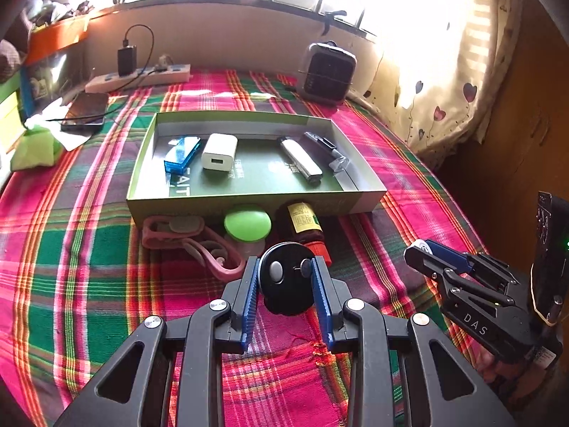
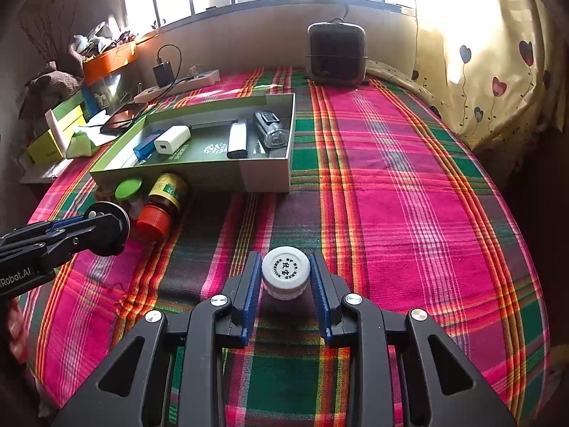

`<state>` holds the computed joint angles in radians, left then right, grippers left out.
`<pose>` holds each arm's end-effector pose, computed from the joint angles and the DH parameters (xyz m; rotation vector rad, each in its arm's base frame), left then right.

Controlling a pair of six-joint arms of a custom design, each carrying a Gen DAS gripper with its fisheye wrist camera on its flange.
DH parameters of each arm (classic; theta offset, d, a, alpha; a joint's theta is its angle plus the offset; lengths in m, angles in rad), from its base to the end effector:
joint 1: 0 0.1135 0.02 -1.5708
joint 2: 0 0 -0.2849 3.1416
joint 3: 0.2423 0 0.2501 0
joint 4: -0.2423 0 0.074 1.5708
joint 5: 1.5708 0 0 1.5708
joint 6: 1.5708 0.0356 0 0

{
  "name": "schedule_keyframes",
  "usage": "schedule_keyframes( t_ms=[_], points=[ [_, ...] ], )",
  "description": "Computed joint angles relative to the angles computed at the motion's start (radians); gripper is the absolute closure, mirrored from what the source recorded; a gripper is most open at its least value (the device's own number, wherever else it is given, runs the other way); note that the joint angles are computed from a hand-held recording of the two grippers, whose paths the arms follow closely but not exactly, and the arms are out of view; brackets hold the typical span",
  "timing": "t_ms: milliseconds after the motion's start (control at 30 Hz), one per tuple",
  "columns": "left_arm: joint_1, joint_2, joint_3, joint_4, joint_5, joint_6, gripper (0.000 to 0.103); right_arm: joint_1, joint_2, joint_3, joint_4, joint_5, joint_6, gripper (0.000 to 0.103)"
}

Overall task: Organize rigid objects
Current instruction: 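Carry the white jar and black puck over the green box with both tools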

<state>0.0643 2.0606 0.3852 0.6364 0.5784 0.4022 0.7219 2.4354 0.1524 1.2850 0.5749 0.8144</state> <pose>0.2418 -0.0039 0.0277 0.6063 2.3762 -0.5537 0.1478 0.1043 -0.0119 0.3124 2.3329 -0.0188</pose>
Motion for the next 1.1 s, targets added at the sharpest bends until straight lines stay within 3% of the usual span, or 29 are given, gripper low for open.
schedule_keyframes(
  t_ms=[467, 1100],
  points=[
    [0.031, -0.026, 0.149, -0.144, 0.035, -0.02, 0.075, -0.097, -0.21, 0.033, -0.094, -0.059, -0.185, 0.074],
    [-0.024, 0.097, 0.398, -0.26, -0.009, -0.096, 0.075, -0.363, -0.243, 0.346, -0.356, -0.37, -0.468, 0.074]
  ],
)
